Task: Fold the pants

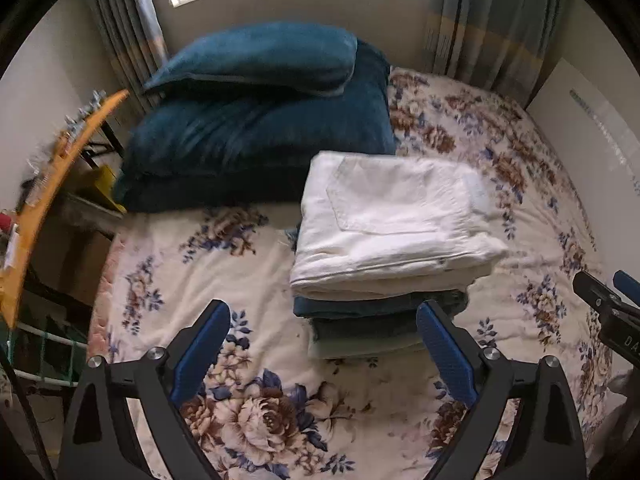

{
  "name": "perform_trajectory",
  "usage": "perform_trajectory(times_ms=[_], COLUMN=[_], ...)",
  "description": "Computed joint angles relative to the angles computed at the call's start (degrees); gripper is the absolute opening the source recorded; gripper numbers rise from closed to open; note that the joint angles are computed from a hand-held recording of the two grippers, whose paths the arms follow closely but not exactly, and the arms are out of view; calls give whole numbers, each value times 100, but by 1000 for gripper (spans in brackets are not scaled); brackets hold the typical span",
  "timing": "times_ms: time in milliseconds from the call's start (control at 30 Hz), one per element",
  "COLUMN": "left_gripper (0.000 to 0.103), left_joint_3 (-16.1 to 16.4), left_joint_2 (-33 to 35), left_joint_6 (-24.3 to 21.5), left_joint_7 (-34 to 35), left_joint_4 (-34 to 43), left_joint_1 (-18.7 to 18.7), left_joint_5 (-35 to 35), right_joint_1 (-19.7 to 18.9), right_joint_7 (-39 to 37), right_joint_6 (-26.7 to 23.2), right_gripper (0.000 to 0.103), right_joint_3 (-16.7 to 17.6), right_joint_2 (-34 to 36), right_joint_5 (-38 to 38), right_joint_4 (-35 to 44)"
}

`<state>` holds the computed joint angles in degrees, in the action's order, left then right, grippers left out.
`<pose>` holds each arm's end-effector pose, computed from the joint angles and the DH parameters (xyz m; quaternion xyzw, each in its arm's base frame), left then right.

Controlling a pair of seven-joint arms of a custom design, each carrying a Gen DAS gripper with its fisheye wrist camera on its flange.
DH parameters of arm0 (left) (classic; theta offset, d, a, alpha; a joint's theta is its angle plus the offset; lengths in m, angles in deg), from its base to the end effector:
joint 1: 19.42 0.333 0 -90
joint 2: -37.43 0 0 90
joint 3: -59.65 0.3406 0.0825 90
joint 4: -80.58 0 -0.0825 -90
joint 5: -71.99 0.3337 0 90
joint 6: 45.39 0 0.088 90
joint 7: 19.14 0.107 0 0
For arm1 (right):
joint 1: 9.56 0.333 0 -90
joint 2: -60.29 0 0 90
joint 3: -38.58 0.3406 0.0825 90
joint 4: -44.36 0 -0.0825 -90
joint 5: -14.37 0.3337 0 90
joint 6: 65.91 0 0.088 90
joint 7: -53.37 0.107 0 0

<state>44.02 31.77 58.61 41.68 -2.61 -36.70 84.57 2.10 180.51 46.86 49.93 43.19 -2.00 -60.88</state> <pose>0.4102 -0.2573 0.7766 -0.6578 0.7080 -0.1895 0.1734 0.4014 0.1707 0.7161 -0.6144 0.7425 -0.2164 0.1564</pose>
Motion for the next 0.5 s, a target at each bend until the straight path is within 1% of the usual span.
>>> perform_trajectory(times_ms=[67,100,133,267,300,400,433,500], left_gripper=[96,96,96,96,96,96,96,96], left_joint_3=[-116,-165,-197,-431,-532,-756,-870,-1072], left_joint_2=[-142,-214,-248,-441,-467,-573,-598,-606], left_joint_6=[-212,-311,-344,-770,-950,-1286,-1433,-1659], left_joint_7=[-102,-167,-210,-367,-424,-572,-608,-680], left_joint_4=[212,320,378,841,1018,1389,1559,1824], left_joint_1=[-67,-100,-124,-278,-318,-416,-448,-488], left_joint_5=[180,232,258,420,521,715,833,1063], right_joint_1=[13,20,19,-22,-43,-85,-133,-233], right_joint_7=[48,47,37,-90,-91,-208,-248,-324], right_joint_6=[-149,-300,-378,-989,-1143,-1588,-1784,-2011], right_gripper=[98,98,98,99,99,99,99,99], right_joint_3=[107,184,241,510,594,722,793,895], right_joint_2=[-206,-338,-453,-863,-923,-1229,-1295,-1426], right_joint_5=[-88,-153,-189,-135,-95,136,185,267], right_joint_4=[142,244,304,826,973,1288,1447,1649])
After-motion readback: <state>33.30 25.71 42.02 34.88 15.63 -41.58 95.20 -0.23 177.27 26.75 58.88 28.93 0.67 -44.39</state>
